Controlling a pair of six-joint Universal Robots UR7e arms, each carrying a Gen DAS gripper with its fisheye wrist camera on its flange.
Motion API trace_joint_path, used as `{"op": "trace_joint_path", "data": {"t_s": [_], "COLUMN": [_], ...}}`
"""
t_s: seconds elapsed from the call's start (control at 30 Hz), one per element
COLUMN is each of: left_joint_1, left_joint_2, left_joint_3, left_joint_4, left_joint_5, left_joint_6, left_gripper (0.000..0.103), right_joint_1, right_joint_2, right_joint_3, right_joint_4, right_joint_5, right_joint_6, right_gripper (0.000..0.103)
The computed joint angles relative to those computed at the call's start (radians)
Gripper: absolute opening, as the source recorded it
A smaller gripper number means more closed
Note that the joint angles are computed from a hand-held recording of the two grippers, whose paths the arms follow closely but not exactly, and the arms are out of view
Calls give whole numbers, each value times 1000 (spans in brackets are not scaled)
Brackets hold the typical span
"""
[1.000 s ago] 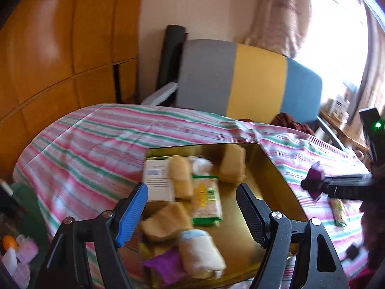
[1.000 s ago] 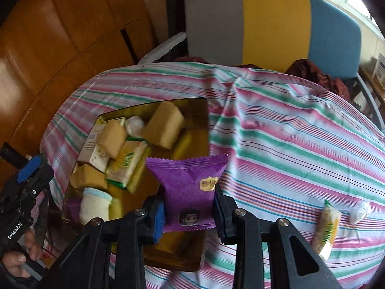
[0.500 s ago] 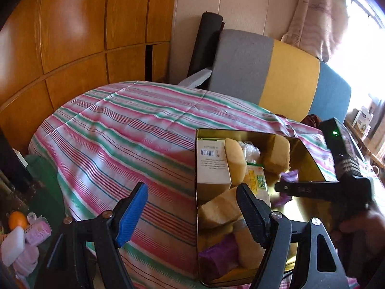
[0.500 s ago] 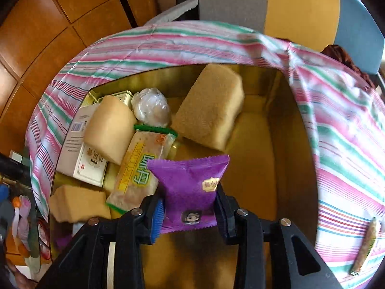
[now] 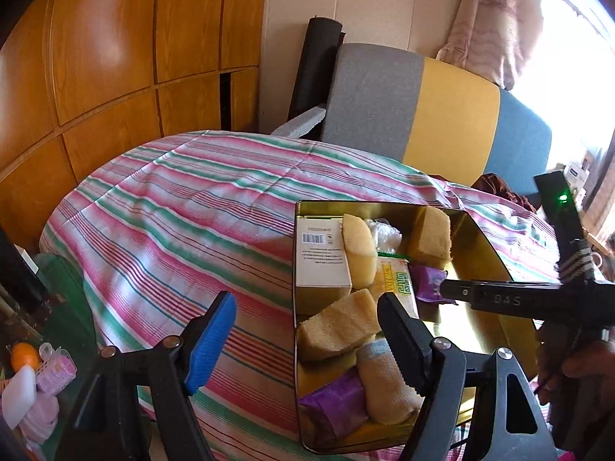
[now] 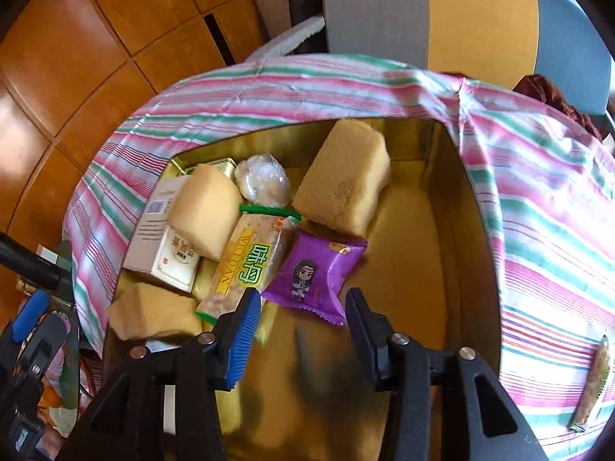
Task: Organize objects
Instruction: 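Carry the purple snack packet into the gold tray and release it with the right tool, then move the right tool to the plastic-wrapped white ball and grasp it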
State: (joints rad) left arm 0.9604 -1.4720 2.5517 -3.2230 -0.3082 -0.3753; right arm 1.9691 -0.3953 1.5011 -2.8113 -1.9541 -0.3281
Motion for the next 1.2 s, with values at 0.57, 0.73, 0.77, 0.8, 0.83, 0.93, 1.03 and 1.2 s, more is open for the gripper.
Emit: {"op": "trace_joint_path", "data": {"t_s": [0.57, 0.73, 0.77, 0.8, 0.83, 0.93, 1.03, 1.2], "left_joint_1": [-50, -58, -57, -58, -60, -63, -65, -72], "left_joint_2": [48, 80, 87, 94, 102, 126, 155, 223], "left_joint_3": [-23, -41, -45, -49, -54, -70, -90, -137], "left_joint_4": [63, 64, 60, 58, 57, 45, 32, -14], "left_joint_5": [-13, -28, -31, -33, -37, -46, -59, -97], "left_joint_6": [9, 33, 40, 46, 52, 79, 110, 195], "left_gripper": [77, 77, 77, 77, 77, 77, 77, 77], "right_joint_1": [-56, -98, -108, -118, -127, -158, -189, -253], "right_joint_2": [-171, -234, -248, -260, -273, -312, -353, -418], "right_joint_3": [194, 239, 247, 254, 261, 281, 303, 325], "right_joint_4": [-182, -233, -242, -252, -262, -294, -331, -368], "right_joint_5": [9, -31, -38, -46, -57, -88, -122, -150], "right_joint_6": [-26, -20, -18, -17, -19, -22, -22, 3], "right_gripper": [46, 46, 46, 47, 47, 47, 47, 47]}}
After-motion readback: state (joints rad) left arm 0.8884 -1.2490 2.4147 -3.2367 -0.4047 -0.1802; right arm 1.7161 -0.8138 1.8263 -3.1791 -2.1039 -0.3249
